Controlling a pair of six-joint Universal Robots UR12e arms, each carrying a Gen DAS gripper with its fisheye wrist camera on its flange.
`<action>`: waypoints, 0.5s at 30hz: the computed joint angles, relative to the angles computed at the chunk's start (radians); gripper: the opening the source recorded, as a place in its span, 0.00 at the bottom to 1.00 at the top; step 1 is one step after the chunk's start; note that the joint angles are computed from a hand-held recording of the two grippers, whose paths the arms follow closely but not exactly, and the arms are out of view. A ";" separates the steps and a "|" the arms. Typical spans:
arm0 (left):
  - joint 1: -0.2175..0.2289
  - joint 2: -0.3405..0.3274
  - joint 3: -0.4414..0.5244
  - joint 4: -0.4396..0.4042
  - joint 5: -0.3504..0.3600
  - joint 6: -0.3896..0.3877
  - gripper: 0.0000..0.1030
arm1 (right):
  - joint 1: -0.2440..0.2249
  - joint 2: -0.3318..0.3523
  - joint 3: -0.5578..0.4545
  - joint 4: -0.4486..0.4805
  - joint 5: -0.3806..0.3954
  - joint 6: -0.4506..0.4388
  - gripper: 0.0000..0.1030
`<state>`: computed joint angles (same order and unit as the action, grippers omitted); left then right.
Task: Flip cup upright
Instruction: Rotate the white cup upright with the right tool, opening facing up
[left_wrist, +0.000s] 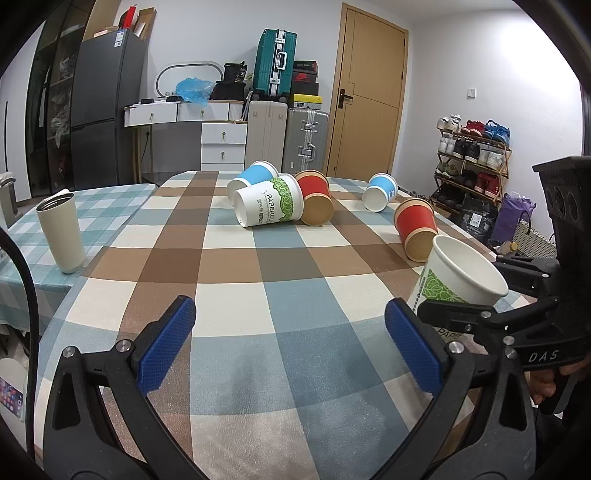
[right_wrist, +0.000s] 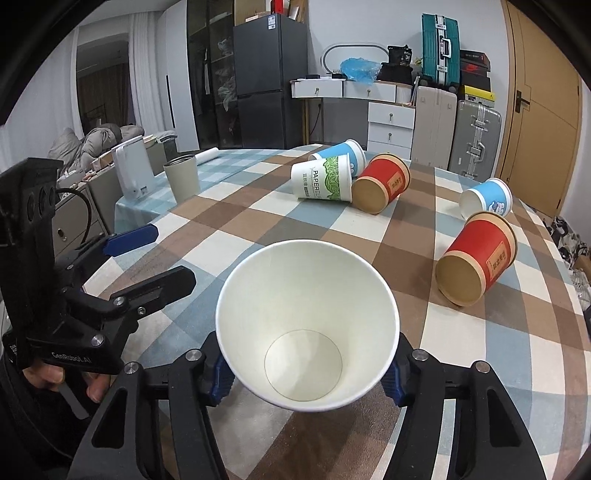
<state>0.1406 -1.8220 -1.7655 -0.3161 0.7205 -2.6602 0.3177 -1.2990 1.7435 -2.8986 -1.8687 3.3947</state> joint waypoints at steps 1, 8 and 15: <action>0.000 0.000 0.000 0.000 0.000 0.000 0.99 | 0.000 0.002 -0.003 0.001 -0.001 -0.005 0.62; 0.000 0.000 0.000 -0.002 0.000 0.001 0.99 | 0.002 0.027 -0.044 0.022 -0.027 -0.026 0.62; 0.000 0.000 0.000 0.000 0.000 -0.001 0.99 | -0.002 0.041 -0.063 0.044 -0.037 -0.031 0.62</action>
